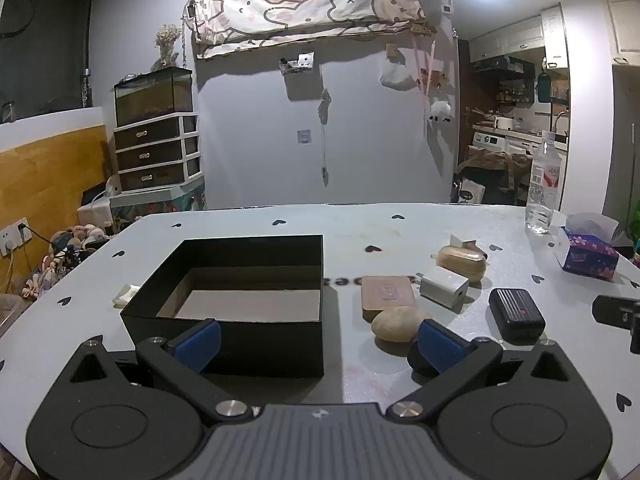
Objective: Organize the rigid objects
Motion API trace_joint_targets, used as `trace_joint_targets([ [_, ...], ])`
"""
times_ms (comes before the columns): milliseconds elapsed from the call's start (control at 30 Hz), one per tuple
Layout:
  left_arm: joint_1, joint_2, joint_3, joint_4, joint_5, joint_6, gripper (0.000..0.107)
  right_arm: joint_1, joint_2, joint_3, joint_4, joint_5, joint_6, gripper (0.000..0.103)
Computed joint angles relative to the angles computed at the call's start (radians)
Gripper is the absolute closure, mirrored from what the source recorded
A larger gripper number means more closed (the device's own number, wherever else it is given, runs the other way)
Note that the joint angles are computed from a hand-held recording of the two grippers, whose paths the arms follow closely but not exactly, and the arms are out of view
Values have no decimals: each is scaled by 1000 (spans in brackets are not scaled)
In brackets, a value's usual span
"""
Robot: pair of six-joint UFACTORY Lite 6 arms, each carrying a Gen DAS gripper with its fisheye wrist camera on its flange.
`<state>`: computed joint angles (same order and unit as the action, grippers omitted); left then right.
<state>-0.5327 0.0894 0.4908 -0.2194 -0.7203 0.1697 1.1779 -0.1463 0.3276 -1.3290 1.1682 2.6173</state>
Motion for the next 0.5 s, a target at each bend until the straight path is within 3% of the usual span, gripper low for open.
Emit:
trace_joint_targets([
  [500,-1,4,3,-2,-3,-3,4,5,7,4,7,0,0,0],
])
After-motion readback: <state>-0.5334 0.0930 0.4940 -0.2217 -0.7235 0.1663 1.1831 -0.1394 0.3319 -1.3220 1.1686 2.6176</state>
